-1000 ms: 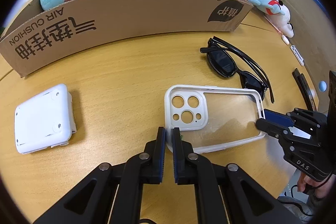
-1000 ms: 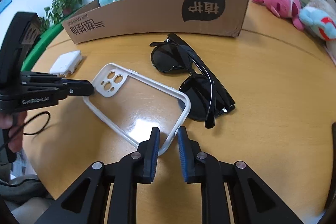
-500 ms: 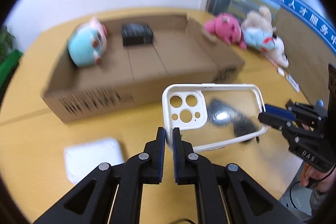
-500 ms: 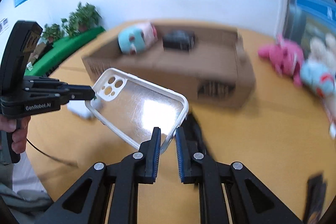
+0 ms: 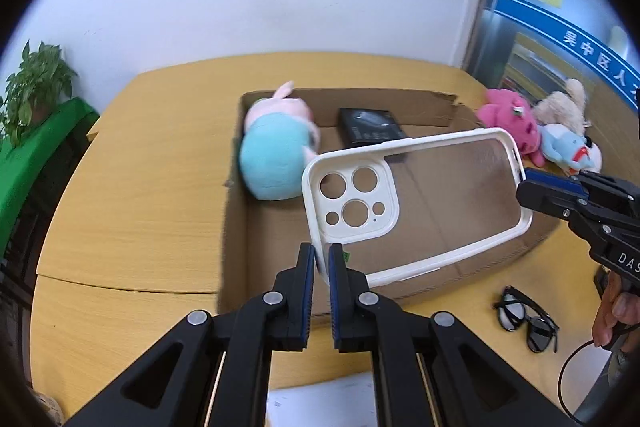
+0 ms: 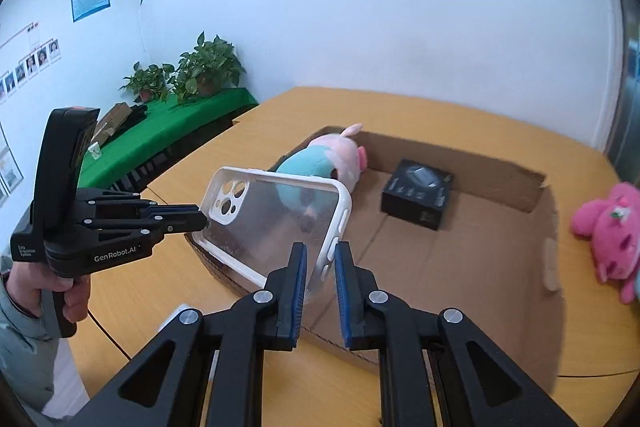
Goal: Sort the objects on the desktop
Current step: 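Lift the phone case with the right gripper and carry it over the box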
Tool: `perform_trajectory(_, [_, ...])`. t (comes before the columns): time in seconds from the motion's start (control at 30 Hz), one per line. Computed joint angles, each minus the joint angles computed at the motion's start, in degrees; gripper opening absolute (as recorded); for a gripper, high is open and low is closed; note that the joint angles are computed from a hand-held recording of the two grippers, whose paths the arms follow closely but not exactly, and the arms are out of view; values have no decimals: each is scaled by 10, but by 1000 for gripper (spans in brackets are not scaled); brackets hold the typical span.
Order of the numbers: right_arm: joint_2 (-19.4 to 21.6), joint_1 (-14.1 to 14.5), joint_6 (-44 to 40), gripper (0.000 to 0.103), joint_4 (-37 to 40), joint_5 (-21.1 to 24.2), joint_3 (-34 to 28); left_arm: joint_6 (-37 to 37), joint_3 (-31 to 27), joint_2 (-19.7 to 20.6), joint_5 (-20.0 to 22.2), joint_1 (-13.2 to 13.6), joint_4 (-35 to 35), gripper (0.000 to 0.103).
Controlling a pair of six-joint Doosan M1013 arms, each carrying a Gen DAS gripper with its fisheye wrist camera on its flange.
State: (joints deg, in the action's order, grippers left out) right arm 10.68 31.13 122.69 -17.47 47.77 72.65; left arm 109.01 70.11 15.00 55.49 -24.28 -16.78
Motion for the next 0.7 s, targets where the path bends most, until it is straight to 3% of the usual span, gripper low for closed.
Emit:
perform_trajectory(0.3, [51, -47, -46, 15, 172, 1, -10, -38, -41, 51, 37, -3, 88, 6])
perform_trajectory(0.7, [112, -76, -56, 17, 275, 114, -59, -31, -95, 102, 133, -35, 222, 6])
